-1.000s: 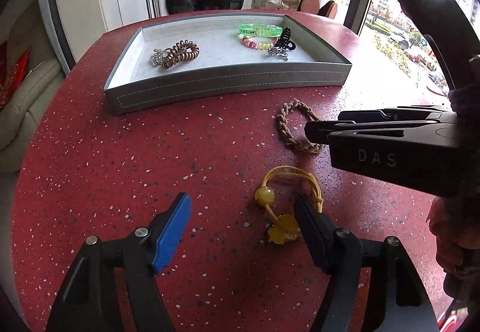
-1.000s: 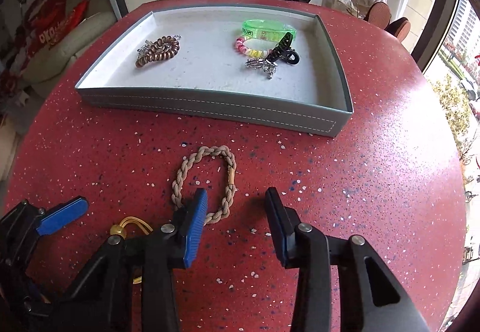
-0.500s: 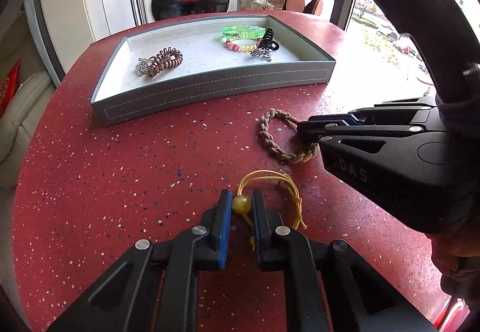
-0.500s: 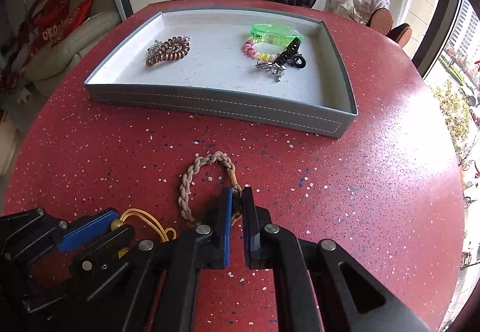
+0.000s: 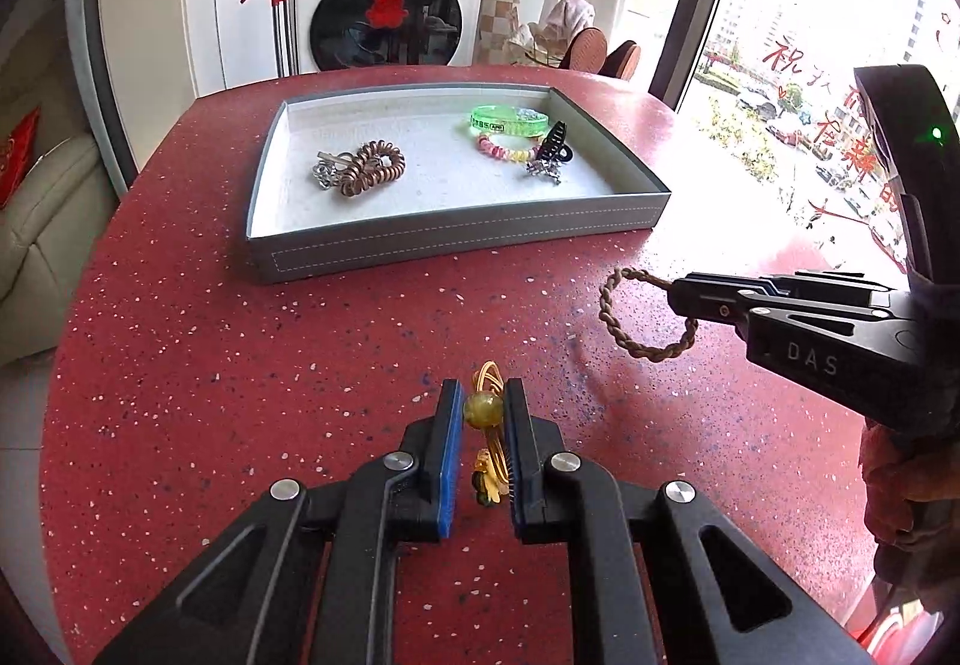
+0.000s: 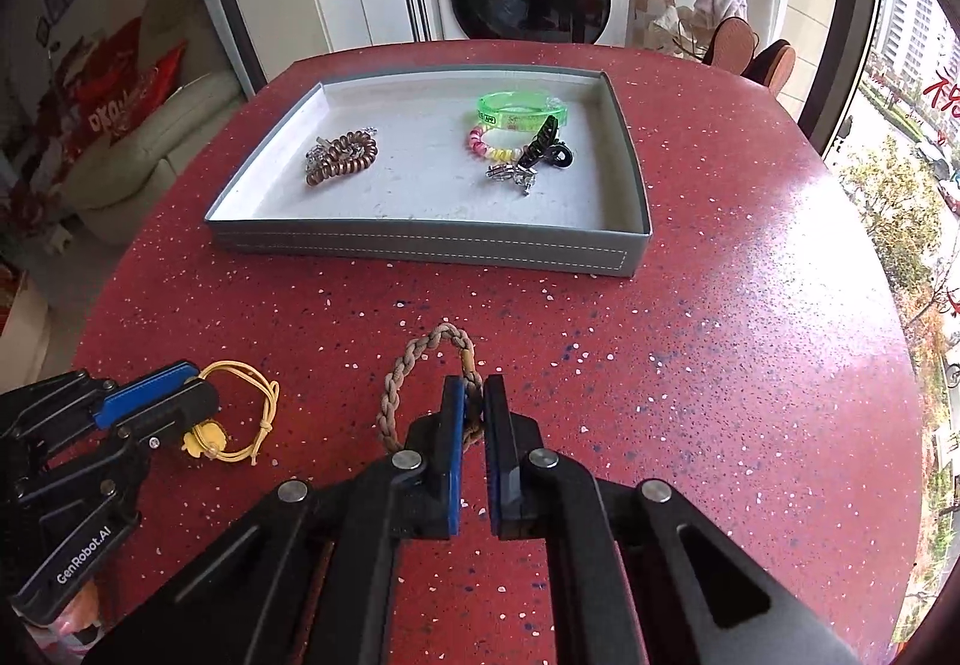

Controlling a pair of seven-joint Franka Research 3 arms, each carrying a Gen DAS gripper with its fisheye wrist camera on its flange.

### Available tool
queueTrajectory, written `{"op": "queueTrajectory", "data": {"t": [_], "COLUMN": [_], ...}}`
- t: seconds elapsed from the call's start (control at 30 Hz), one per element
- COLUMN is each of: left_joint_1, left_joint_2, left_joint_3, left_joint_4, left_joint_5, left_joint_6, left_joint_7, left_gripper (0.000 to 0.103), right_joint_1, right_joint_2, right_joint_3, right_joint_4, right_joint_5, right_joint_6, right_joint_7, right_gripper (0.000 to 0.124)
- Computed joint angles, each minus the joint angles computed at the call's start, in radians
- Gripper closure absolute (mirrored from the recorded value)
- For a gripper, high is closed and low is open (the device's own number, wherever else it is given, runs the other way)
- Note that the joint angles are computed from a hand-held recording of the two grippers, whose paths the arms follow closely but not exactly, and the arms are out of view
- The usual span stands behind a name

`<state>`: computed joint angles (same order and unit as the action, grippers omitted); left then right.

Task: Organize jewelry
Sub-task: 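Carry the yellow hair tie and braided bracelet over the grey tray with both tools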

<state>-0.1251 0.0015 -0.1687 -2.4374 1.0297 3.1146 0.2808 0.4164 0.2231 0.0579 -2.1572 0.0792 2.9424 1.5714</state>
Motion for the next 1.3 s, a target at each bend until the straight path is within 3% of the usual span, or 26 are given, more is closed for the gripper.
{"op": "queueTrajectory", "data": {"t": [0.37,0.53,0.73,0.77,0.83,0.9,1.03,1.1,1.3], "left_joint_1": [0.078,0.1,0.083,0.089,0.148,0.172,0.121,0.124,0.072], "left_joint_2": [-0.061,-0.045,0.015,0.027,0.055,0.089,0.156,0.189,0.254], "left_joint_3": [-0.01,-0.003,0.015,0.002,-0.083,-0.116,-0.069,-0.077,-0.029], "left_joint_4": [-0.024,0.01,0.079,0.087,0.104,0.137,0.206,0.24,0.299], "left_joint_5": [-0.051,-0.167,-0.4,-0.475,-0.684,-0.767,-0.796,-0.821,-0.814], "left_joint_6": [0.068,0.099,0.098,0.098,0.096,0.078,0.041,0.02,-0.024], "left_joint_7": [0.082,0.204,0.435,0.507,0.699,0.781,0.819,0.848,0.845], "left_gripper": [0.072,0.072,0.072,0.072,0.072,0.072,0.072,0.072,0.072], "right_joint_1": [-0.026,-0.013,-0.006,-0.007,-0.018,-0.02,-0.015,-0.014,-0.01], "right_joint_2": [-0.022,0.012,0.09,0.107,0.14,0.176,0.246,0.277,0.337], "right_joint_3": [0.048,0.033,0.018,0.016,0.025,0.023,0.012,0.01,0.002], "right_joint_4": [0.045,0.122,0.242,0.265,0.311,0.358,0.443,0.478,0.532], "right_joint_5": [0.116,0.101,0.102,0.105,0.126,0.133,0.129,0.128,0.124], "right_joint_6": [0.003,-0.008,-0.031,-0.038,-0.056,-0.076,-0.121,-0.139,-0.167], "right_joint_7": [-0.078,-0.061,-0.027,-0.021,-0.024,-0.02,-0.003,0.003,0.02], "right_gripper": [0.117,0.117,0.117,0.117,0.117,0.117,0.117,0.117,0.117]}}
